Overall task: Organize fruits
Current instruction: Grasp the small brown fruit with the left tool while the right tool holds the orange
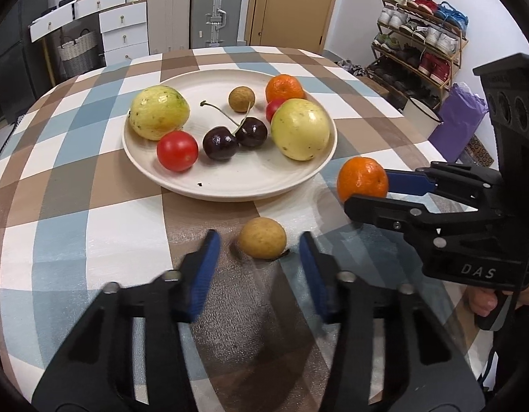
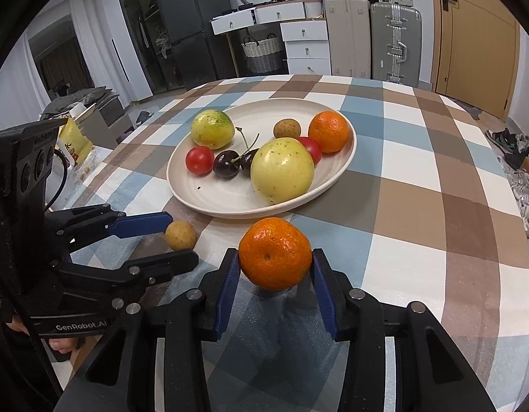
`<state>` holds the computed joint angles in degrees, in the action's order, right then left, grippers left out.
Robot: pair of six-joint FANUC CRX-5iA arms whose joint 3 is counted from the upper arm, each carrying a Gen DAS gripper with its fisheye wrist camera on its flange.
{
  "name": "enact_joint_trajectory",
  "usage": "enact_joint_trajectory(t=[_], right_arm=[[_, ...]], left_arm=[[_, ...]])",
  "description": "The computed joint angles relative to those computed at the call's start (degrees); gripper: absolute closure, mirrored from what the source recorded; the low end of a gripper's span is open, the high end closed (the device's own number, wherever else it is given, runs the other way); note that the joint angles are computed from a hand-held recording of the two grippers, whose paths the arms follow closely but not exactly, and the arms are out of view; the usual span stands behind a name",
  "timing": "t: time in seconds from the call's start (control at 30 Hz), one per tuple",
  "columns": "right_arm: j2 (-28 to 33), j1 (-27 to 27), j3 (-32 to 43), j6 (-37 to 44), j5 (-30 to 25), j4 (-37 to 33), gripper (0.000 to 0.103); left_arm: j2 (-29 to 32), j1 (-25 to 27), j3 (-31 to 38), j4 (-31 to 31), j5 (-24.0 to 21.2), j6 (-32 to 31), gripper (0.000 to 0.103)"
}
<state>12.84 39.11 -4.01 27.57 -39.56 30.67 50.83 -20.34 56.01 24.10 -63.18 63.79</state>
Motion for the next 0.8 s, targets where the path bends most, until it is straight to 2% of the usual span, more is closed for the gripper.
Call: enact_joint_trajectory(t=[0.03,0.43,0.8], right_arm=[[-0.1,0.0,-0.1,0.0,0.1,0.0,0.06],[-0.1,0.0,-0.2,-0.1,0.1,0.1,0.06],[-1.6,1.1,-0.8,-2.0,0.0,2.9,0.06]], left_arm=[[0.1,0.1,0.0,0.3,-0.2,-0.2,0.078],[-0.7,0.4,-1.8,2.4,0.4,-1.5,0.078],[-4.5,1.3,-7.5,5.3,4.7,-3.2,0.078]])
